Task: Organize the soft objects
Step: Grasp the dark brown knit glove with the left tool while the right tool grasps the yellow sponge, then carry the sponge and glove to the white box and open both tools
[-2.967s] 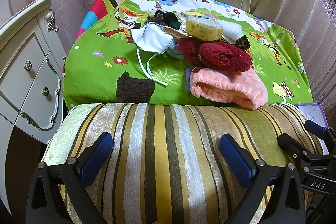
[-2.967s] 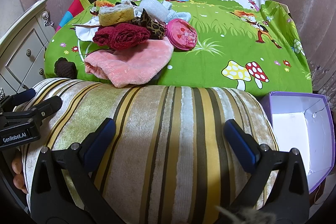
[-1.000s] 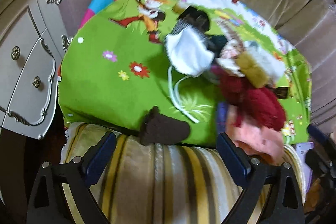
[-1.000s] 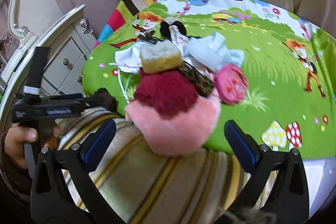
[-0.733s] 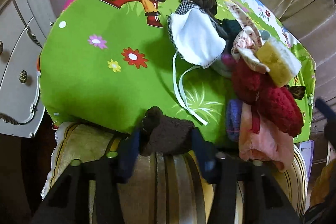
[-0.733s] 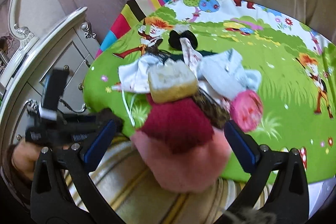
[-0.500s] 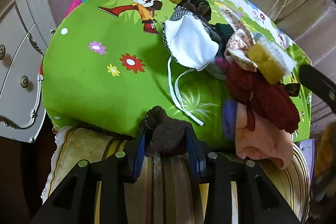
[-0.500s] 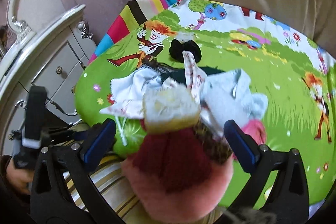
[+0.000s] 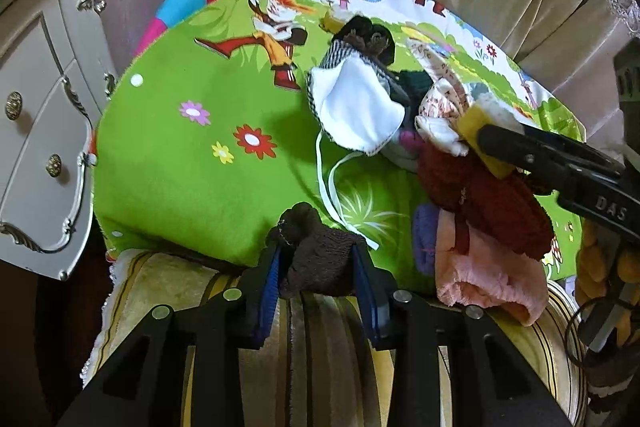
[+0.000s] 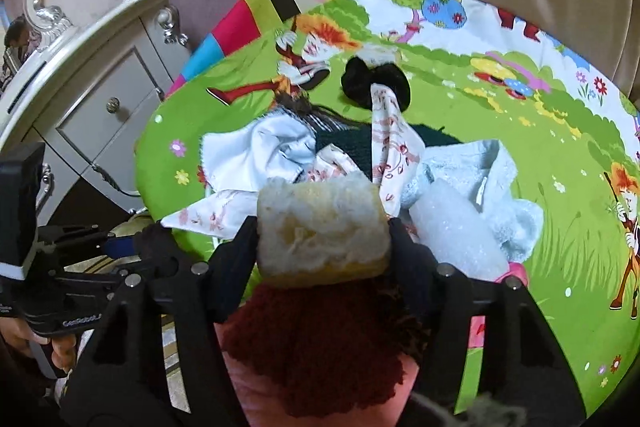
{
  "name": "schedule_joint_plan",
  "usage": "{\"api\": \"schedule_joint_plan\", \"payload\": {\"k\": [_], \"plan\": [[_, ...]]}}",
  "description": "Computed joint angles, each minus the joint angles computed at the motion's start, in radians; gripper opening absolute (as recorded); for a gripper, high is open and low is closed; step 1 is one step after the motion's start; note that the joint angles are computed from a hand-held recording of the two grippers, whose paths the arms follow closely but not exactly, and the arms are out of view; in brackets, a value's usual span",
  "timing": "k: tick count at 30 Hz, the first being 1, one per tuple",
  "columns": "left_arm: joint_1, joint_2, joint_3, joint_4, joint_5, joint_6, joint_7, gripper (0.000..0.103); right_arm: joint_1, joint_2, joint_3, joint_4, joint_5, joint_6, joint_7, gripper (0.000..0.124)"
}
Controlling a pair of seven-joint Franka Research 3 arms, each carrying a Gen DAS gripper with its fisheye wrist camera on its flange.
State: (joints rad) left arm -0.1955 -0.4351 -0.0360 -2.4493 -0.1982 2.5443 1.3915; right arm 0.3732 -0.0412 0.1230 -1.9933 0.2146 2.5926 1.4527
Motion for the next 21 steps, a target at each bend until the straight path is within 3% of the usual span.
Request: {"api": "schedule_joint_plan", "payload": {"k": [6, 14, 21], "plan": [[0.033, -0.058, -0.048, -0.028, 0.107, 0.061, -0.086, 0.036, -0.001, -0.103, 0.001, -0.097, 0.046, 0.081, 0.003, 0.067], [-0.011, -0.11, -0.043, -0.052, 0.133, 0.081, -0.136, 0.036, -0.012, -0.259, 0.002, -0.245, 0.082, 0.137, 0.039, 0.067], [-0.08, -0.134, -0.053, -0.056, 0.138, 0.088, -0.141, 0.036, -0.027, -0.403, -0.008, -0.384, 0.108, 0.129, 0.067, 0.067]]}}
